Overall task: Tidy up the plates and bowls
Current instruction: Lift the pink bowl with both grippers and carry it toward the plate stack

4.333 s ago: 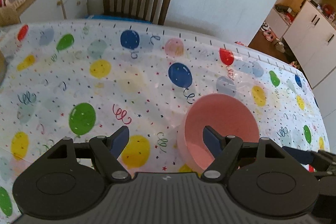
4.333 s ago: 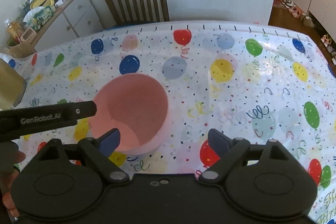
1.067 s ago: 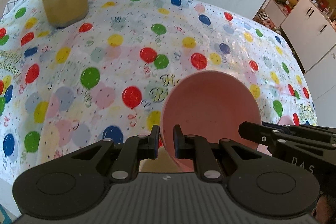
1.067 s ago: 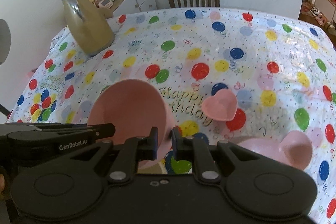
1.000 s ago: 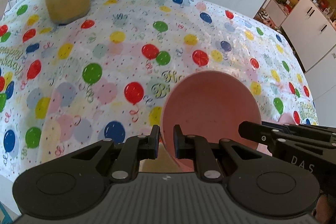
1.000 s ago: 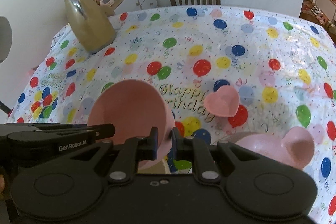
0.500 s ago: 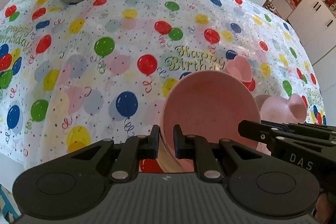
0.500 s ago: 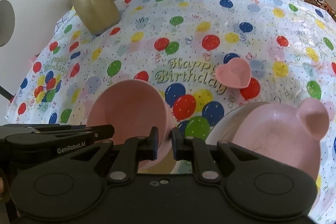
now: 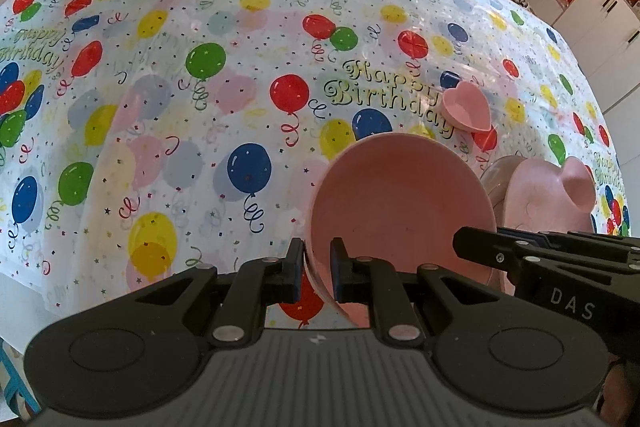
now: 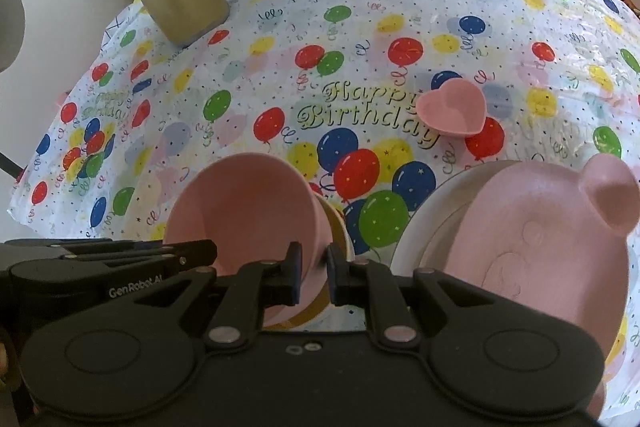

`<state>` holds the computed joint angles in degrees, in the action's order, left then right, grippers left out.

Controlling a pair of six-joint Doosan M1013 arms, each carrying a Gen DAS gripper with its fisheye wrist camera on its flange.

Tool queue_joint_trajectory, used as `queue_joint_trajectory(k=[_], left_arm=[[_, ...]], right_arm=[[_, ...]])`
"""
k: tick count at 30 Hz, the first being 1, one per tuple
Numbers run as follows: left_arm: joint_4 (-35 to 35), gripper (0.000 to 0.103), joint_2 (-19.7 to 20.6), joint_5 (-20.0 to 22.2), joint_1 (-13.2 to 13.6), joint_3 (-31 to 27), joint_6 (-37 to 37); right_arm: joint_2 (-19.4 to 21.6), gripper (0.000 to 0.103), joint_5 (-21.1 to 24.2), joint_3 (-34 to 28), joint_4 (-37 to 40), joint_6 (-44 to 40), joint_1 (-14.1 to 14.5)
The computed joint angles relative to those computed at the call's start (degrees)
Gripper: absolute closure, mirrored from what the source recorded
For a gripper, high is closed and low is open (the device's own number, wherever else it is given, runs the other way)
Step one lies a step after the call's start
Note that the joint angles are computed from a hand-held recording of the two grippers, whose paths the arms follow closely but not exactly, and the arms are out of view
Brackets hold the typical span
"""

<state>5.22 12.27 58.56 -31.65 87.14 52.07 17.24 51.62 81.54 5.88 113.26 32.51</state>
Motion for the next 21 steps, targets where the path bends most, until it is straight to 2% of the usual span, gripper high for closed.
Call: queue_joint_trajectory(k=[21], left_arm=[[-0.75,0.090,0.28,-0.53,-0.11,0.49,0.35]], right_arm=[[0.01,0.091,0.35,0.61,0.09,0.52,-0.16]])
